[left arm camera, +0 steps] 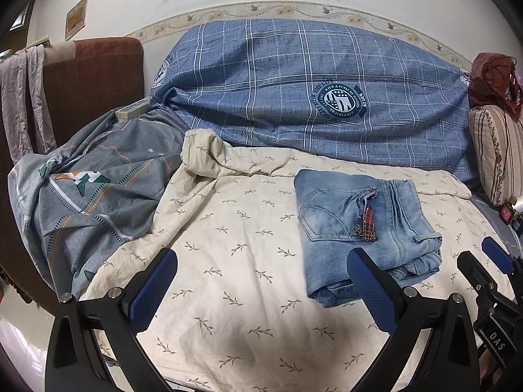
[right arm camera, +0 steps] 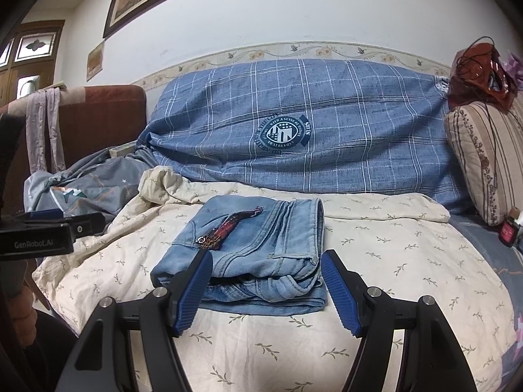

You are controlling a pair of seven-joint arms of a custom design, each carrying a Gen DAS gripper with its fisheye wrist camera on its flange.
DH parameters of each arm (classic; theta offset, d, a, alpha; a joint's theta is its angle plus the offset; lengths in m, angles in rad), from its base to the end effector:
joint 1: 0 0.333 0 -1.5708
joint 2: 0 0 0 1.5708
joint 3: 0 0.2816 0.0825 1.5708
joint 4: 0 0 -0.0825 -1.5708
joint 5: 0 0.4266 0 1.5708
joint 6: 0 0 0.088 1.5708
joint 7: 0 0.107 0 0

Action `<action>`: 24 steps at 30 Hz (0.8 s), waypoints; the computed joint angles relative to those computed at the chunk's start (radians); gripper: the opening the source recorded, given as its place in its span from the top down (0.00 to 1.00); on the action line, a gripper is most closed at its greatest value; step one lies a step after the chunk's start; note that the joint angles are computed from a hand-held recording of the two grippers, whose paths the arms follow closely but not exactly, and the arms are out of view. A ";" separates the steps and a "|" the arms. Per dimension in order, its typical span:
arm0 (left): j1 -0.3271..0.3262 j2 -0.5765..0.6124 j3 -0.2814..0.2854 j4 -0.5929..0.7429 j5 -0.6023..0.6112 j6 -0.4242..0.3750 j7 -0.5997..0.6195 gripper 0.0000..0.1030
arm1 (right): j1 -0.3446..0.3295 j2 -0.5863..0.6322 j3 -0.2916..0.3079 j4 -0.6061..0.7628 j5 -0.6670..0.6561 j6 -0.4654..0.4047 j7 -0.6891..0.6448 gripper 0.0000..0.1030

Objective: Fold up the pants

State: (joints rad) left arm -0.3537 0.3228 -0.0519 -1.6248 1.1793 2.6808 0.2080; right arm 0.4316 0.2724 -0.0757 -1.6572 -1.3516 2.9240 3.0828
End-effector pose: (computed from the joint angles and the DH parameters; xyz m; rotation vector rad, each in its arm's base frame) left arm 0.6559 -0.3088 0.4558 -1.6168 1.5145 -0.8689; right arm 0.6366 0.3073 0.4781 -1.5172 1.4198 -0.8938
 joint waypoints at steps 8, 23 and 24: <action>0.001 0.004 0.001 0.002 -0.014 0.003 0.011 0.00 | 0.001 0.003 -0.003 0.001 0.023 0.002 -0.016 0.30; 0.002 0.006 0.002 0.018 -0.034 0.026 0.048 0.00 | -0.011 0.050 -0.032 0.080 0.162 0.077 -0.090 0.30; 0.001 0.009 0.003 0.026 -0.037 0.022 0.055 0.00 | -0.011 0.059 -0.036 0.095 0.185 0.080 -0.120 0.30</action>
State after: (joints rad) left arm -0.3526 0.3320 -0.0492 -1.5990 1.1427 2.7033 0.2635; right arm 0.4207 0.3313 -0.1112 -1.5623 -1.1665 3.0042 2.9631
